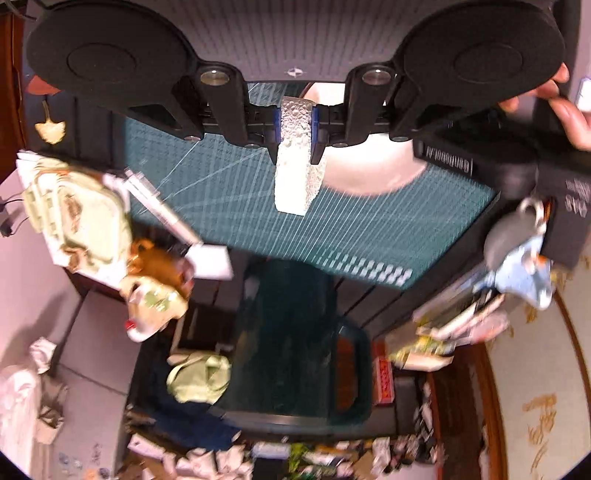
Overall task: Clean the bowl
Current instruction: 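Hold the white bowl with the left tool while the right tool rubs the sponge along the inner wall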
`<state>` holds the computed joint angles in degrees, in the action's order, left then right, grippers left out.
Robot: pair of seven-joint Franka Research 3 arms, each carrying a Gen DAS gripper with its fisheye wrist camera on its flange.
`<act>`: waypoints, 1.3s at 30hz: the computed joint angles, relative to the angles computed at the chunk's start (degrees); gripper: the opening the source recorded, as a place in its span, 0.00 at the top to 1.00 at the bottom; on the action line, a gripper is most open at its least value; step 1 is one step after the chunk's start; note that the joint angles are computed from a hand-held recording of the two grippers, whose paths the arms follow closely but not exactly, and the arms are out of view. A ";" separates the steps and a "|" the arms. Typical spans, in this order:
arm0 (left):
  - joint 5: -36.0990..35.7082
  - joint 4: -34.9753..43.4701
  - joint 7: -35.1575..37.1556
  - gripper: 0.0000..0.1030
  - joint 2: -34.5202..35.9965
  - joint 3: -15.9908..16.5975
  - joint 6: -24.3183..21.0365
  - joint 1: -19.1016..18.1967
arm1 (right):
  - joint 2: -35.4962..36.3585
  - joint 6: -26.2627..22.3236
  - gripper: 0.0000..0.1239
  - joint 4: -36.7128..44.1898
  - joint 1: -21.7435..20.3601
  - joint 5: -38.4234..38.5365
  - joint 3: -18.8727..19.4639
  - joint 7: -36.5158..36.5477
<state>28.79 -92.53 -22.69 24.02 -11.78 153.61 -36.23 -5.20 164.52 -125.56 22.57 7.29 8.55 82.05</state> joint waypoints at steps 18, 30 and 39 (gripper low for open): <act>-0.02 0.06 0.24 0.82 0.11 0.05 0.06 0.01 | 6.04 -11.55 0.90 4.94 2.19 14.66 -0.16 -8.25; -0.19 0.66 0.57 0.82 0.46 0.11 -0.15 -0.04 | 2.40 -5.29 0.90 2.92 0.94 8.81 -1.08 -4.60; -0.34 0.39 0.89 0.82 0.30 0.06 -0.02 0.10 | 0.42 -7.98 0.90 3.11 2.65 20.41 -1.85 -14.82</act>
<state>28.45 -92.15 -21.80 24.32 -11.72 153.59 -36.13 -4.78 156.53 -122.45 25.23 27.70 6.70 67.23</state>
